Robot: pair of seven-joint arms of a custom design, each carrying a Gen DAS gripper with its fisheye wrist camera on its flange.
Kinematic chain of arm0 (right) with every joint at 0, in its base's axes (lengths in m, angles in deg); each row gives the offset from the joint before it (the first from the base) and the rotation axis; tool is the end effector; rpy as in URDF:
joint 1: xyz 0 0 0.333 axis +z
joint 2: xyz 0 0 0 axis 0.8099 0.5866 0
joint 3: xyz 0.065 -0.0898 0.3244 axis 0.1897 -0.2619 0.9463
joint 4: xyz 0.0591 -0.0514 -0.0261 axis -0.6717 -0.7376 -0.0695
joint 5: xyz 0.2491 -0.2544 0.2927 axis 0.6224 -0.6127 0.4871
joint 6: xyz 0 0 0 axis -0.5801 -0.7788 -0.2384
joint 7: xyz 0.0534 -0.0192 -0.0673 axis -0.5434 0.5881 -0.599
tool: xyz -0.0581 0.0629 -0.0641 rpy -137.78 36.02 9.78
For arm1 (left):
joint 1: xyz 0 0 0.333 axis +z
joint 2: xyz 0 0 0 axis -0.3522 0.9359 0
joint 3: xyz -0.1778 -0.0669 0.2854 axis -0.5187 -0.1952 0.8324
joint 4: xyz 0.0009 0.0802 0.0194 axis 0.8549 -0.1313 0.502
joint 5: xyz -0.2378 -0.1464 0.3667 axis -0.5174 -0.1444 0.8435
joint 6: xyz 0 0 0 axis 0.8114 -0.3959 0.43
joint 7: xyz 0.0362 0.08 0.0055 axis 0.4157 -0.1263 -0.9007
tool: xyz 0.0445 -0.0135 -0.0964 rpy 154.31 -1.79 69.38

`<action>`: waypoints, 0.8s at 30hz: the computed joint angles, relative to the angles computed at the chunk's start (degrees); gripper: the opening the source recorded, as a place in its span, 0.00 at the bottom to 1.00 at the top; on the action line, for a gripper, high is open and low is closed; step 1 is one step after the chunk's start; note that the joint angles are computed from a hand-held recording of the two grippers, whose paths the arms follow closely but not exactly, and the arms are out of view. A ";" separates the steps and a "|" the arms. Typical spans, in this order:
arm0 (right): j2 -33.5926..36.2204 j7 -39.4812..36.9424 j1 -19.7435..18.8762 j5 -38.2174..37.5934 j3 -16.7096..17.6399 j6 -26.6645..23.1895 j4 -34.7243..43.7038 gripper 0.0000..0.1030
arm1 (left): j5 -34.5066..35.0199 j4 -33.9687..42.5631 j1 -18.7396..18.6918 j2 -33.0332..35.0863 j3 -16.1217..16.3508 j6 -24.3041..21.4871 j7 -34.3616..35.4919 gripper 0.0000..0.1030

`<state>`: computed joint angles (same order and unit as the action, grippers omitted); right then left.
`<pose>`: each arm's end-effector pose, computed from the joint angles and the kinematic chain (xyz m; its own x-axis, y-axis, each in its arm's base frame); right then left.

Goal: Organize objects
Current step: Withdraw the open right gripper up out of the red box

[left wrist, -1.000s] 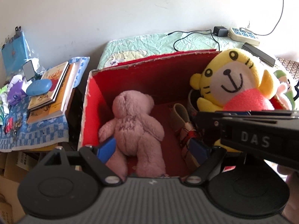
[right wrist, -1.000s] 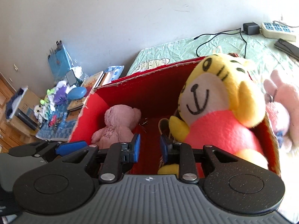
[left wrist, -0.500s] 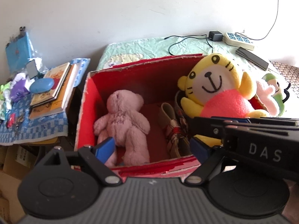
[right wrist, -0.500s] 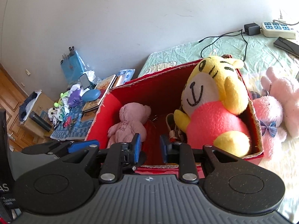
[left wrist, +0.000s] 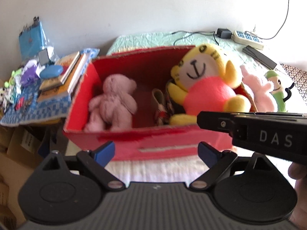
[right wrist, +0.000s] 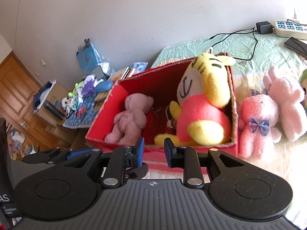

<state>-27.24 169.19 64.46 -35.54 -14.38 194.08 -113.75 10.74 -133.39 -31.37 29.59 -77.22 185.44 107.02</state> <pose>0.4606 0.1186 0.3486 -0.0831 -0.8651 -0.4947 -0.6525 0.4225 -0.6291 0.5385 -0.2236 0.4012 -0.4978 -0.8635 -0.0806 -0.6784 0.4456 -0.5842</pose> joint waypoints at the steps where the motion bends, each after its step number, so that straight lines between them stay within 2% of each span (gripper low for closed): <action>1: -0.30 0.69 0.27 -1.59 -0.79 -0.19 -0.31 0.26 | 0.74 -0.28 0.08 -0.20 -0.36 -0.45 -1.53 0.91; 5: -1.36 6.20 1.60 -10.92 -5.40 -0.75 -1.23 0.26 | 7.60 -1.66 0.73 -0.79 -2.21 -1.26 -10.39 0.91; 9: -2.83 11.26 1.99 -19.25 -9.18 -1.28 -2.48 0.26 | 9.58 -2.58 -0.09 -1.14 -2.84 -2.48 -14.92 0.91; 14: -4.25 15.53 1.07 -27.03 -12.16 -1.34 -4.04 0.26 | 11.31 -3.17 -1.37 -1.13 -3.55 -3.63 -18.40 0.91; 18: -5.51 18.14 -0.60 -31.52 -13.36 -1.10 -5.46 0.26 | 9.47 -3.19 -3.22 -0.79 -3.60 -4.63 -17.89 0.91; 24: -8.27 22.44 -2.64 -37.43 -16.28 -2.33 -8.11 0.26 | 3.13 -2.42 -6.54 0.35 -3.64 -5.91 -12.21 0.92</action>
<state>-35.51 191.63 61.82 -72.97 -30.66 191.75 -121.86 13.87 -135.81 -37.91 29.94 -80.87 179.53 94.81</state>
